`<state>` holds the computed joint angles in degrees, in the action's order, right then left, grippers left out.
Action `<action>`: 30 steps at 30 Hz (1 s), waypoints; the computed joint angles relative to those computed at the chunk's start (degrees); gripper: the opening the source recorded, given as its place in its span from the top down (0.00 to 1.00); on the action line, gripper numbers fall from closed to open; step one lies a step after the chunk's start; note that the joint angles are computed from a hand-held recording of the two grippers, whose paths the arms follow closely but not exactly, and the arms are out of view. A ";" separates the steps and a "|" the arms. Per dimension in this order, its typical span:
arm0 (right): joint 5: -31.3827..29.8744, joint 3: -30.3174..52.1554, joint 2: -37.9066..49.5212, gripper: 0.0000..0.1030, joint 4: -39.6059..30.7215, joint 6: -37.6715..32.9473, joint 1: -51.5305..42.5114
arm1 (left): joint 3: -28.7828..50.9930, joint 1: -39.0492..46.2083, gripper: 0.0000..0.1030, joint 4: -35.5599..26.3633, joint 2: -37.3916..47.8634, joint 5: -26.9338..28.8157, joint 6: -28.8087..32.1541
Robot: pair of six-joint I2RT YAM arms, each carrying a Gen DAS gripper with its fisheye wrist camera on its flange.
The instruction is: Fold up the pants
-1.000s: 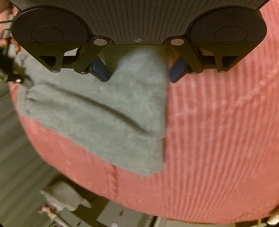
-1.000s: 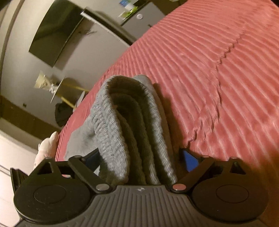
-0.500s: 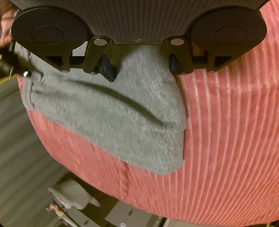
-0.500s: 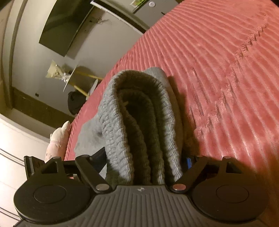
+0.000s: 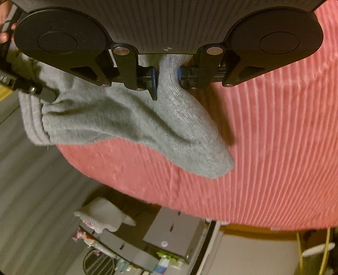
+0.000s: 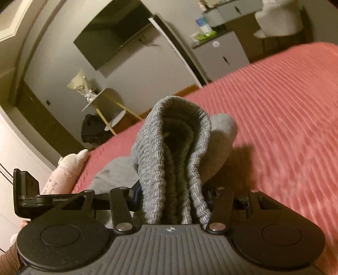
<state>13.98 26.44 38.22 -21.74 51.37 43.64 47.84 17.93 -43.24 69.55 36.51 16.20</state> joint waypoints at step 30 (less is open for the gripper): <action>11.04 0.02 16.75 0.25 8.14 11.70 0.28 | -15.04 8.71 0.07 11.17 -14.43 -24.73 -2.40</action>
<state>25.03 26.46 54.97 -13.60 63.07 43.92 32.81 26.64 -32.07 55.12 11.78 13.80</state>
